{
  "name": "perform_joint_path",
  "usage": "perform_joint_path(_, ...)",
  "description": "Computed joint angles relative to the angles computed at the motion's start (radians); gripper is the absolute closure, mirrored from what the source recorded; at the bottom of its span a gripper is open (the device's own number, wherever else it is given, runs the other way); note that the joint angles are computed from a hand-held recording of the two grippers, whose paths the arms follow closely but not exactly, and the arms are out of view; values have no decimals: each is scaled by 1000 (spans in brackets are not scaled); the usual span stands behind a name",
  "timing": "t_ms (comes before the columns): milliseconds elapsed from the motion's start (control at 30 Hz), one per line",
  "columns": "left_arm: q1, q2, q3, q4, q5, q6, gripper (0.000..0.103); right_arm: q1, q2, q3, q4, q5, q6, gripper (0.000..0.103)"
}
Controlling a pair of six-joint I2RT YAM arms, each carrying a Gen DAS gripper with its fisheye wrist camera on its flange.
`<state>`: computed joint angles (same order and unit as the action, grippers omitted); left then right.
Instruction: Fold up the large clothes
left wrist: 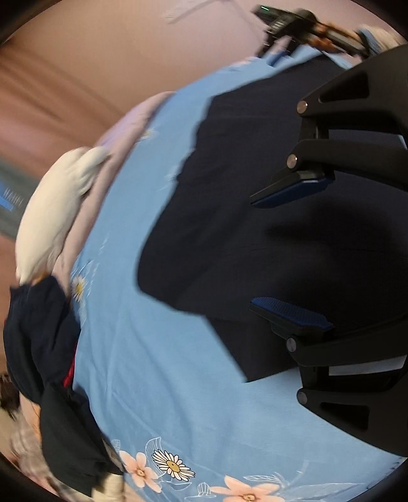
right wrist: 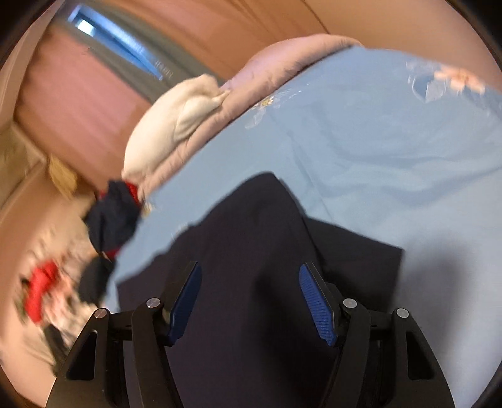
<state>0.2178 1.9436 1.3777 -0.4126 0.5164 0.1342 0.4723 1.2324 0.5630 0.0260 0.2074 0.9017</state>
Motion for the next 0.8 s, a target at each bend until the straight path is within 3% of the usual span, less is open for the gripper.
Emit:
perform_joint_path(33, -4, -8, -19, 5, -6, 18, 44, 55, -19, 11, -73, 77, -15, 37)
perform_joint_path(133, -8, -65, -128, 37, 0, 80, 44, 129, -46, 16, -145, 147, -45, 46)
perform_joint_path(200, -12, -84, -179, 49, 16, 101, 44, 186, -68, -8, -192, 191, -27, 58)
perform_joint_path(267, -28, -113, -245, 99, -16, 103, 44, 222, -29, 13, -265, 228, 10, 76)
perform_joint_path(333, -41, -135, -292, 135, -39, 104, 44, 239, 11, 7, -308, 235, 42, 81)
perform_joint_path(500, -35, -70, -257, 86, -14, 137, 42, 294, 77, 20, -353, 272, 93, 85)
perform_joint_path(633, 17, -40, -232, 75, 98, 101, 42, 307, 113, 52, -385, 299, 102, 85)
perform_joint_path(800, 91, -140, -295, 57, 153, 71, 41, 394, -24, 38, -481, 376, 193, 84)
